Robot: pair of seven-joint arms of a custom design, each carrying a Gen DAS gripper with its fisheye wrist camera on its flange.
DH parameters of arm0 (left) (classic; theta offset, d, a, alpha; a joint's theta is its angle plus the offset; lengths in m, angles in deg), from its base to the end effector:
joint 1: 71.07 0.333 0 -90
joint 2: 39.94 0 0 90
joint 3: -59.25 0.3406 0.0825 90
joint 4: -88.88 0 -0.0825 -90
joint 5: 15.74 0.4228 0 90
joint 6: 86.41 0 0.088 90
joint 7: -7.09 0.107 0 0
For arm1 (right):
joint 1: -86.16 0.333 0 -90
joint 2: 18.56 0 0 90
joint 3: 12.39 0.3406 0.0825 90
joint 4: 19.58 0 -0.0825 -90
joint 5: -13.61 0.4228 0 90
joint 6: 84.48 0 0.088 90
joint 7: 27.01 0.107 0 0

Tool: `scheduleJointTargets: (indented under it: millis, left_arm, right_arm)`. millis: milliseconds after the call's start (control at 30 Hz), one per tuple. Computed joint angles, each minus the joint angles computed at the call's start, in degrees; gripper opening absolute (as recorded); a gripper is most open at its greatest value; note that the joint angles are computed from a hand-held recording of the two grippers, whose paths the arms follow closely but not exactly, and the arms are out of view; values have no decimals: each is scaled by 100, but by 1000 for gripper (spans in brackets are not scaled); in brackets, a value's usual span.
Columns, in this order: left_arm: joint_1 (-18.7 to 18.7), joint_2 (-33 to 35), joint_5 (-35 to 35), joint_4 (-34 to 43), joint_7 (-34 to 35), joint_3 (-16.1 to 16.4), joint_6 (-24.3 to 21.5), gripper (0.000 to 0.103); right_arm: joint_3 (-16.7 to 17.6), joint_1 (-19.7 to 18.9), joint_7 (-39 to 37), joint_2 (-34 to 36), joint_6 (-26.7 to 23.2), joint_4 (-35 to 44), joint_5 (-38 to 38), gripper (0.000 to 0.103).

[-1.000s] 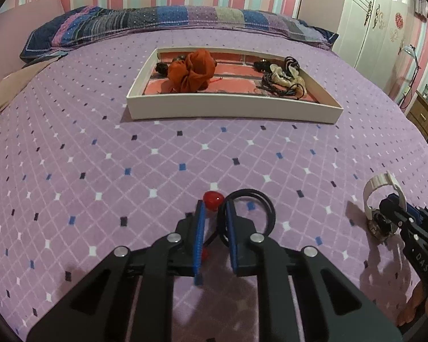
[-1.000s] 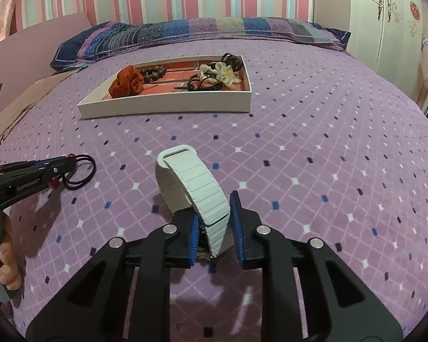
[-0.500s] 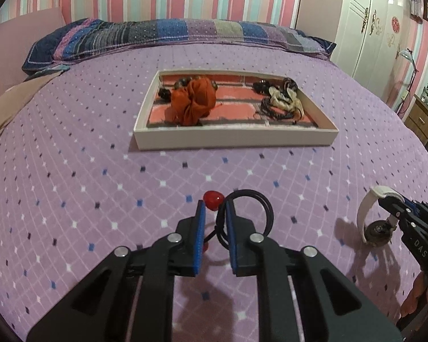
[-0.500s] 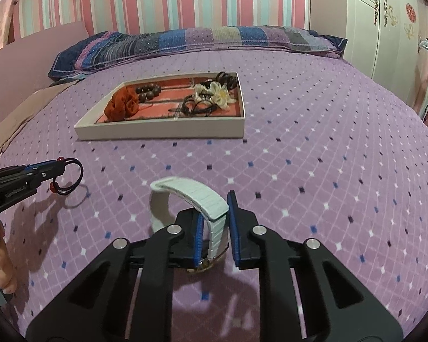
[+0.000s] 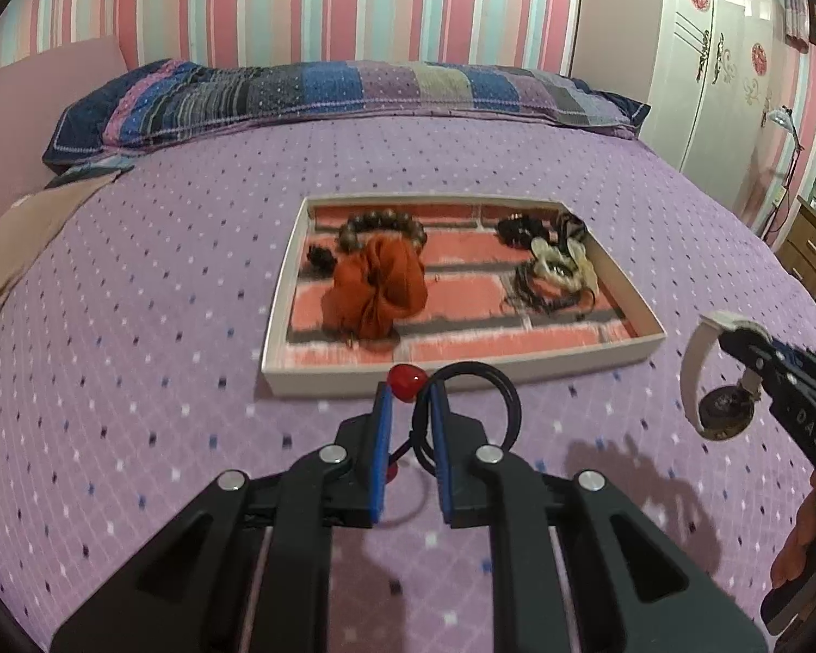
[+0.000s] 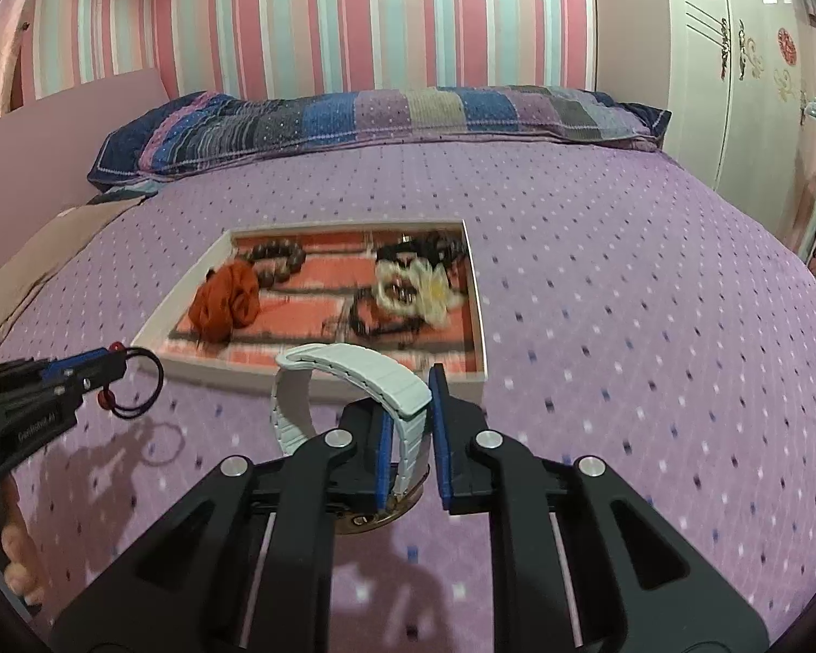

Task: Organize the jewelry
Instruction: 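Carry the white watch and red-bead hair tie over the tray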

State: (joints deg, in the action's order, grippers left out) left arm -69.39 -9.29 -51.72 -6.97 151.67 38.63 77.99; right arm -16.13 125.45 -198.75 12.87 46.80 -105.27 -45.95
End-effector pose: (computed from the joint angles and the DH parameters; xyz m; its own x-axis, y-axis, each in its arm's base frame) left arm 0.7424 -0.1737 0.3749 -0.5963 -0.8010 0.0524 -0.5760 0.3815 -0.7230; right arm 0.6392 0.4446 0.3903 -0.4123 -0.9097 -0.0498 -0.5463 0.2906 -0.7855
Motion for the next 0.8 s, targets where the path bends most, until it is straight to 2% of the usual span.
scheduleJointTargets:
  millis: [500,800]
  left_arm:
    - [-797,1494,1408,2202,-1706,749,-435,15]
    - [-870,2114,1888,2926,-2147,746,-596,15]
  right_arm:
    - [-377,-420,-905,1148,276,1426,895,13]
    - [-606,-458,-1003,1604,461,1819,1237,13]
